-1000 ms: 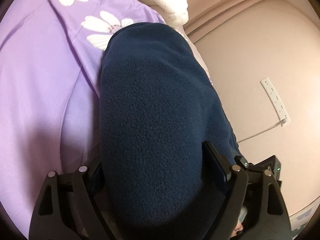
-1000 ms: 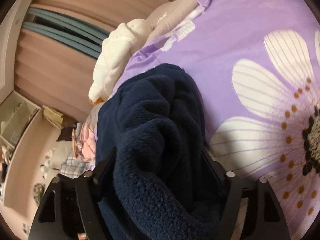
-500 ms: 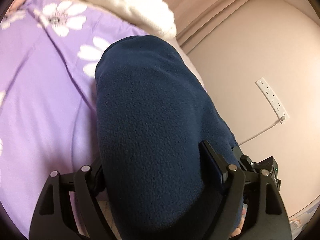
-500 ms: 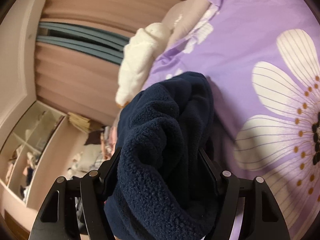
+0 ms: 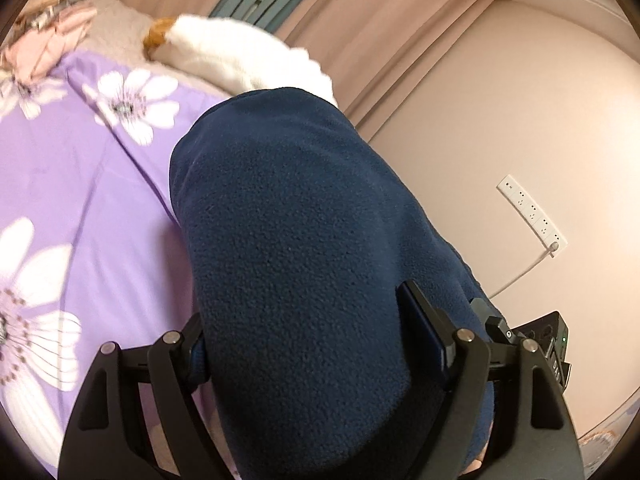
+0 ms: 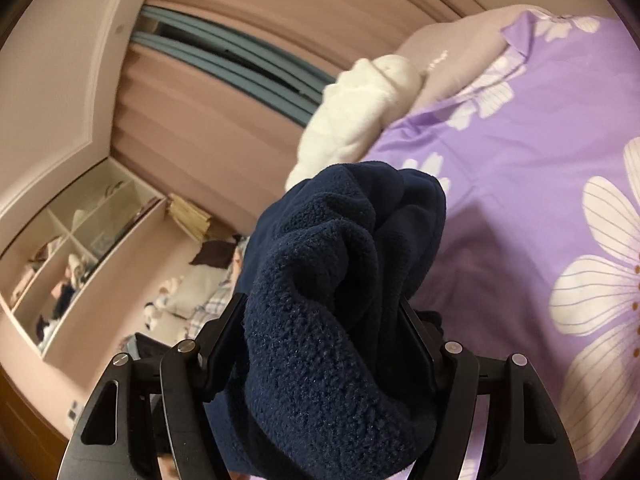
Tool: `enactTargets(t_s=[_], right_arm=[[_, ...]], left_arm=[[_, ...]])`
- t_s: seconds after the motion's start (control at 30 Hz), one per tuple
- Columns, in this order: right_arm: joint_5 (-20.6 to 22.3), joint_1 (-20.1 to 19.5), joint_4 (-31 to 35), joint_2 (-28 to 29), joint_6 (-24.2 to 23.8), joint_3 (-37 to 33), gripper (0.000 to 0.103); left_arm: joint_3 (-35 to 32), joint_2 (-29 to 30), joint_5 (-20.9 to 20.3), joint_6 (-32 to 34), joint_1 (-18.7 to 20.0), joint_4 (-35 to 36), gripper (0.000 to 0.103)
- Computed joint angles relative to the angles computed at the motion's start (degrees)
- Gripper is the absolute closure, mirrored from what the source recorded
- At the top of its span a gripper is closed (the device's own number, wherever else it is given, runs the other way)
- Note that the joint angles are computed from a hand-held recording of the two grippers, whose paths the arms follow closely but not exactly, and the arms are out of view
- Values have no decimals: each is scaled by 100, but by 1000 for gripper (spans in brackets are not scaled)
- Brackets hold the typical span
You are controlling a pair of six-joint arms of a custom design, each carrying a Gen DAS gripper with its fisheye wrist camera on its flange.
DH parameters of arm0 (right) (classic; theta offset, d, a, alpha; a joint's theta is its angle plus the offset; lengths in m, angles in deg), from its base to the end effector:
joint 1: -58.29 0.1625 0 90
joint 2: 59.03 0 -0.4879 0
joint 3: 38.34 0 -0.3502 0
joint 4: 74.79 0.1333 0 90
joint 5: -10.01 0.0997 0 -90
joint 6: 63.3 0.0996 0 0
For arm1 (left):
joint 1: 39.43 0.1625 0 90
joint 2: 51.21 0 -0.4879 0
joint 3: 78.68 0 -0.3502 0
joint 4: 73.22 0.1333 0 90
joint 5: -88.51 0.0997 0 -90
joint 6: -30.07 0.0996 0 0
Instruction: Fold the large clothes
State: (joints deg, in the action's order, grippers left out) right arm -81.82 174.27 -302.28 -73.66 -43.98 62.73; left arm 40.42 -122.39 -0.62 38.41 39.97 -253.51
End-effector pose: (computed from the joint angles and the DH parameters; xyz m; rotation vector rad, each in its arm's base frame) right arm 0.3947 -0.5129 -0.0488 -0.1306 2.5852 -1.1566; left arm 0.0345 -0.5486 0.3580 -0.4734 -2.8906 1.1355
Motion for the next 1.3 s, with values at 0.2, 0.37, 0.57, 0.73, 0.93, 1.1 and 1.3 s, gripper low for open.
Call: enactTargets(t_s=[0.2, 0.37, 0.57, 0.73, 0.93, 1.1, 1.3], right_arm=[[111, 120, 114, 60, -193, -174, 30], [84, 212, 343, 190, -346, -448, 30], [-176, 388, 695, 390, -753, -904, 30], [254, -76, 1478, 643, 82, -1246, 30], [88, -68, 2480, 903, -233, -1760, 30], [-12, -66, 2886, 788, -73, -1710, 20], [618, -369, 3056, 740, 501, -1404, 9]], left_arm=[[121, -245, 72, 156, 6, -213, 22], [46, -321, 148, 125, 140, -108, 22], [347, -176, 1015, 912, -13, -1214, 26], [-185, 120, 830, 646, 714, -571, 30], [-587, 72, 429, 280, 1247, -93, 29], [-851, 108, 8, -43, 1521, 452, 19], [-1169, 178, -684, -728, 1744, 1411, 8]])
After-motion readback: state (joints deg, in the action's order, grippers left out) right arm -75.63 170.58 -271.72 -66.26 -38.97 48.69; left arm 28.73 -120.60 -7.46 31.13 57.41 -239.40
